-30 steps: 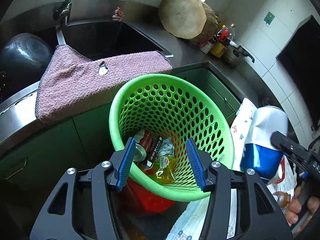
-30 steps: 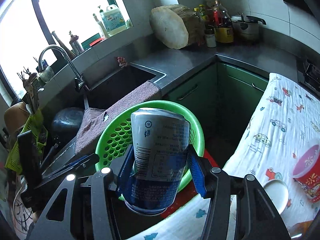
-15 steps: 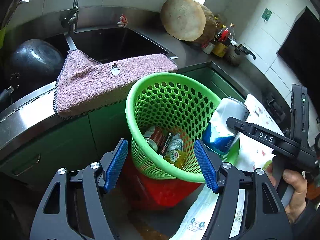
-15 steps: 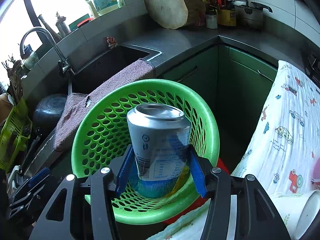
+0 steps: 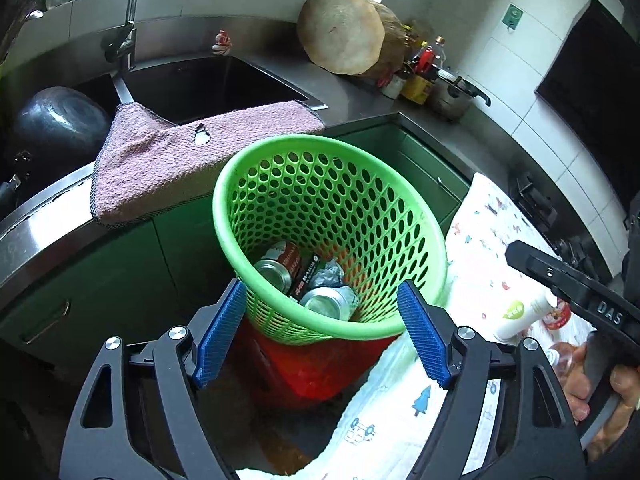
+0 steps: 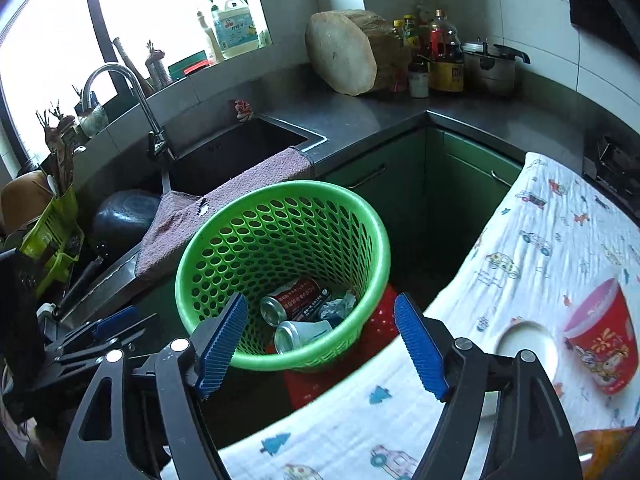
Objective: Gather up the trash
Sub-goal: 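Move both open tools back to the table toward the white cup and orange bottle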
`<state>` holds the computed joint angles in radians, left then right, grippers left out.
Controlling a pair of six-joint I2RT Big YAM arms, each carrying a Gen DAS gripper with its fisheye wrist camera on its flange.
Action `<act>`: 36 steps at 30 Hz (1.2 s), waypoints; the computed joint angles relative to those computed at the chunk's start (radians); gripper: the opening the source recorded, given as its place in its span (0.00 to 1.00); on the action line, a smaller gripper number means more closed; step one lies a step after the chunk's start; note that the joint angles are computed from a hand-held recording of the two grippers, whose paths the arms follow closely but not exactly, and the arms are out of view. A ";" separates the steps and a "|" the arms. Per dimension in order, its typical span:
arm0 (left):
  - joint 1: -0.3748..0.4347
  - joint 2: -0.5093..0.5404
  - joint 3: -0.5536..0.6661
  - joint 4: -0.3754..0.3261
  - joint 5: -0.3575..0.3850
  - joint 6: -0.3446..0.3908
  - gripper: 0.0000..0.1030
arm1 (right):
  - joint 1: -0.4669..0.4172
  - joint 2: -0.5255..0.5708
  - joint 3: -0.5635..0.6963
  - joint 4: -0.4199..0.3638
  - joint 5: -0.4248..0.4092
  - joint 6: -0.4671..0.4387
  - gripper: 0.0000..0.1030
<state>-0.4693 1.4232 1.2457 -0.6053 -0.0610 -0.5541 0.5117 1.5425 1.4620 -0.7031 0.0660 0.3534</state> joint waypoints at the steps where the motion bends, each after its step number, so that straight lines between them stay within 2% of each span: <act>1: -0.009 -0.003 0.000 0.000 0.000 0.001 0.76 | -0.003 -0.029 -0.025 -0.004 0.003 -0.005 0.74; 6: -0.051 -0.015 0.003 -0.004 -0.008 0.005 0.78 | -0.029 -0.181 -0.157 -0.028 0.040 -0.045 0.77; 11: -0.099 -0.013 0.018 -0.011 -0.019 0.018 0.81 | -0.089 -0.311 -0.262 -0.090 0.036 -0.104 0.79; 12: -0.111 -0.010 0.024 -0.013 -0.025 0.024 0.81 | -0.105 -0.337 -0.283 -0.102 0.033 -0.122 0.82; 17: -0.175 0.013 0.060 -0.025 -0.058 0.067 0.83 | -0.194 -0.431 -0.359 -0.166 0.017 -0.233 0.84; 21: -0.226 0.053 0.105 -0.039 -0.084 0.106 0.84 | -0.256 -0.464 -0.392 -0.206 0.021 -0.361 0.85; 23: -0.244 0.075 0.127 -0.046 -0.082 0.114 0.85 | -0.279 -0.476 -0.407 -0.207 0.041 -0.427 0.86; 26: -0.265 0.110 0.159 -0.057 -0.080 0.126 0.86 | -0.315 -0.472 -0.411 -0.238 0.028 -0.539 0.87; 36: -0.305 0.207 0.251 -0.064 -0.071 0.197 0.90 | -0.349 -0.429 -0.431 -0.292 0.053 -0.877 0.87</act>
<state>-0.7740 1.6297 1.4966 -0.6697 -0.1323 -0.3574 0.1632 1.1132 1.0312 -0.9951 0.1188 -0.5239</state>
